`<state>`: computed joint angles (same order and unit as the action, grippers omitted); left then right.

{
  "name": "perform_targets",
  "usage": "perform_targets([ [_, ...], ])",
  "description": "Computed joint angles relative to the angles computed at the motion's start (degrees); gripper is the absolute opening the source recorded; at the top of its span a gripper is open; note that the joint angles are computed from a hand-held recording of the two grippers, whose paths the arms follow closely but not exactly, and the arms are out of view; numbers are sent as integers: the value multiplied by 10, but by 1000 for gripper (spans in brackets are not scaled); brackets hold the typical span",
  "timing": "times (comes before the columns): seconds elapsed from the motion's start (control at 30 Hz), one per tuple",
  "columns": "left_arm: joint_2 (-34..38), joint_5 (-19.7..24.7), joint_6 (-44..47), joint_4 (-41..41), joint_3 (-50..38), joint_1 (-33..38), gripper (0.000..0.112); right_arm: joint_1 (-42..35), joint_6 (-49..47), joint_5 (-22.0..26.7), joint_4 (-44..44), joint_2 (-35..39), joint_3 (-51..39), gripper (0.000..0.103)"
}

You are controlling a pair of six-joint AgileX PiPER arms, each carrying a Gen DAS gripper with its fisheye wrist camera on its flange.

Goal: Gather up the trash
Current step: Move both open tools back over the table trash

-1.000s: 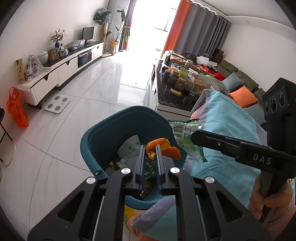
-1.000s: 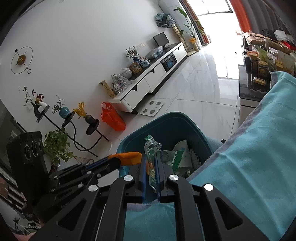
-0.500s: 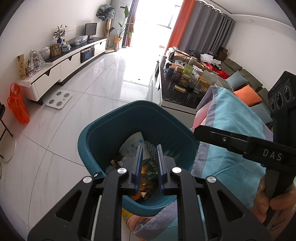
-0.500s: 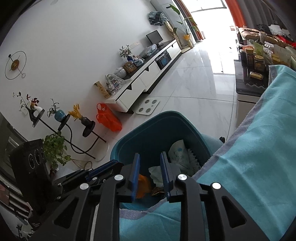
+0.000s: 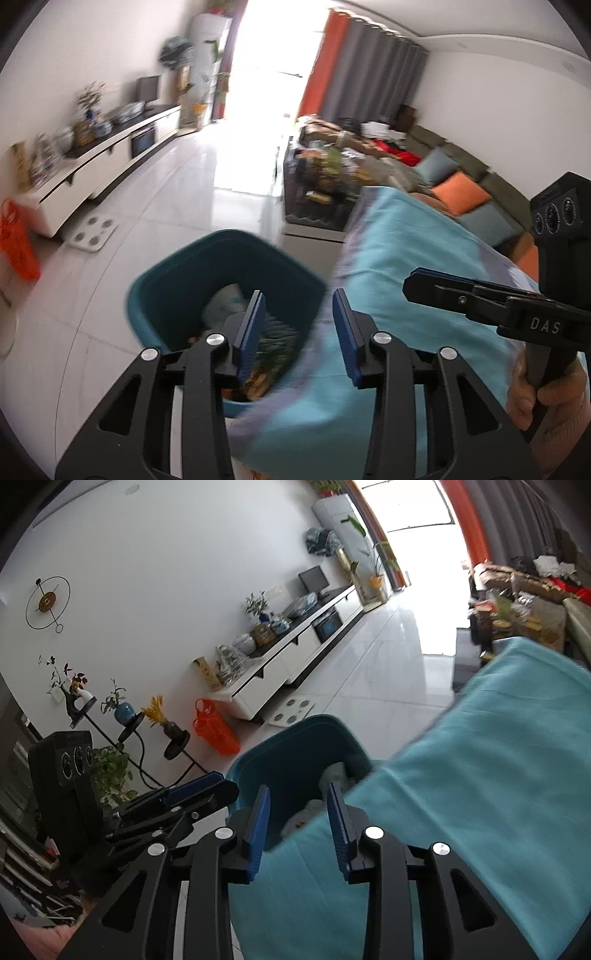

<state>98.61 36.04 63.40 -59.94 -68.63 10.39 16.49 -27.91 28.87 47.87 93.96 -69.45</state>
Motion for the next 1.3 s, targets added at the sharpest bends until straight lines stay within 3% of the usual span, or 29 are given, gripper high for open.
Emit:
perform_targets([
  [0.3, -51, 23, 64, -29, 49, -135, 42, -123, -43, -8, 27, -188, 179, 32],
  [0.6, -18, 17, -4, 29, 1, -285, 42, -369, -123, 86, 57, -309, 275, 33],
  [0.8, 26, 9, -85, 102, -74, -381, 45, -518, -200, 132, 90, -309, 287, 36],
  [0.97, 80, 27, -147, 155, -151, -435, 47, -605, -232, 128, 90, -269, 271, 41],
  [1.3, 225, 101, -296, 270, -356, -494, 49, -639, -236, 89, 76, -167, 231, 47],
])
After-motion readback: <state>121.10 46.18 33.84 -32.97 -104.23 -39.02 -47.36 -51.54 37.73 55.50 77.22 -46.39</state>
